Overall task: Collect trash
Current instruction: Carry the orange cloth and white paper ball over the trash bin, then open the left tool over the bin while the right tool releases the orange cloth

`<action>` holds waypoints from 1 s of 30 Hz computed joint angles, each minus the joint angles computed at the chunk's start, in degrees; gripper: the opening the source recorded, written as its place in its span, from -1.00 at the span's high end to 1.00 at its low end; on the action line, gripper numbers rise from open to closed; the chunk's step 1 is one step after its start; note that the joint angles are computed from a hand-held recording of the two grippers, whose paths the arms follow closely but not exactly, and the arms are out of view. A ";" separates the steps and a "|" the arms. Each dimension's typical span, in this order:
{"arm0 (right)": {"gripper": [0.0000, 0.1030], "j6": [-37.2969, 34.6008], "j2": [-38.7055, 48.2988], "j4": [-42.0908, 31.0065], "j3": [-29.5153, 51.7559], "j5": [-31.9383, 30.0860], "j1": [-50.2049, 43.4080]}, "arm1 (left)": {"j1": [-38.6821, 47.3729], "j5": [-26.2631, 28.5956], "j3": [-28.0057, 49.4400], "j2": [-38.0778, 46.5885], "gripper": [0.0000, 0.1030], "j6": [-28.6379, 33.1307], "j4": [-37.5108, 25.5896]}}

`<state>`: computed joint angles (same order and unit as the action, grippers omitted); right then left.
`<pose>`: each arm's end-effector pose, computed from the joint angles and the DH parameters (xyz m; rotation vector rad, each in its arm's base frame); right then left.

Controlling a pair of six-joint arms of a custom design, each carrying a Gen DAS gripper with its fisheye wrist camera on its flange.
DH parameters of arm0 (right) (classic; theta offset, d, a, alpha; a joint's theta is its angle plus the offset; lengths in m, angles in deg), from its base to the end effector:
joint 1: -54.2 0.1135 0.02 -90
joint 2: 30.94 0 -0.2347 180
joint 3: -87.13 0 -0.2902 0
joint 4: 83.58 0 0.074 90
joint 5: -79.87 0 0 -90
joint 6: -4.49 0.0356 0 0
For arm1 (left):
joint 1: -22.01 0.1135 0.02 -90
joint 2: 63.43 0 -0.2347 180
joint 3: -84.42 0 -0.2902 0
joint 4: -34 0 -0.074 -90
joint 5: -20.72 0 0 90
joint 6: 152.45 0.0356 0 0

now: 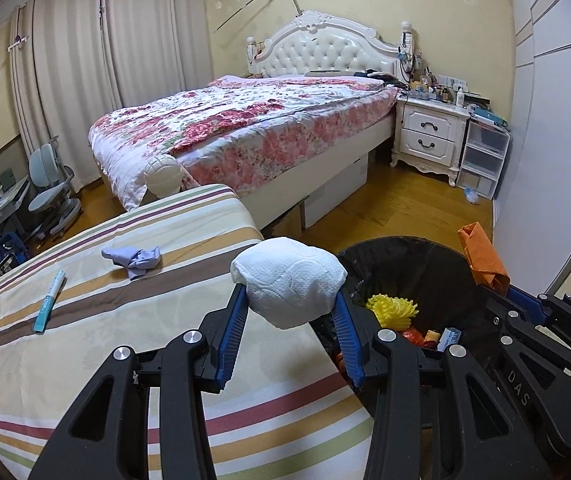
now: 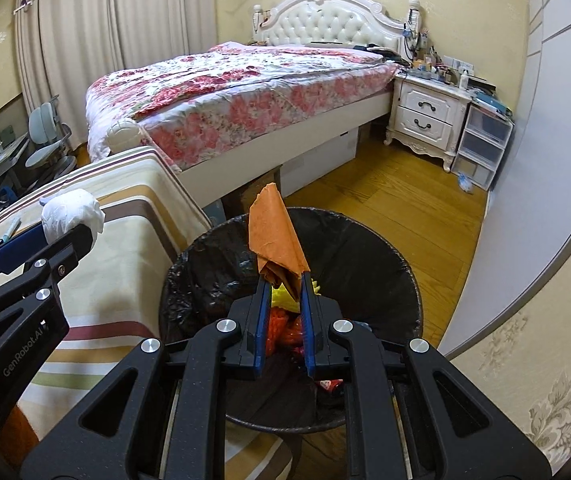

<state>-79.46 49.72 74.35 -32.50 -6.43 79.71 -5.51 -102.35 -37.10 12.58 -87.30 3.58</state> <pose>0.3034 0.1422 0.1707 -0.3590 2.2891 0.2061 0.2835 -0.1258 0.1767 -0.2031 2.2422 0.2165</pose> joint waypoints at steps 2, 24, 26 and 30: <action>0.73 -0.03 0.80 0.45 0.25 -0.16 -0.67 | 0.11 0.48 1.45 2.23 0.17 0.02 0.25; 0.70 0.49 6.13 1.38 2.68 -1.21 -4.85 | -0.44 1.68 9.63 13.77 0.08 -0.18 0.04; 0.69 0.45 6.37 1.27 2.81 -1.40 -5.12 | -0.05 2.03 9.89 14.10 -0.06 -0.40 0.03; 0.38 0.79 6.15 1.94 2.31 -0.75 -5.30 | -0.42 1.04 9.76 14.08 -0.40 -0.44 0.55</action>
<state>-78.67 55.87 76.30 -30.19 -7.18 74.41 -5.93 -101.31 -27.34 26.66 -87.74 4.13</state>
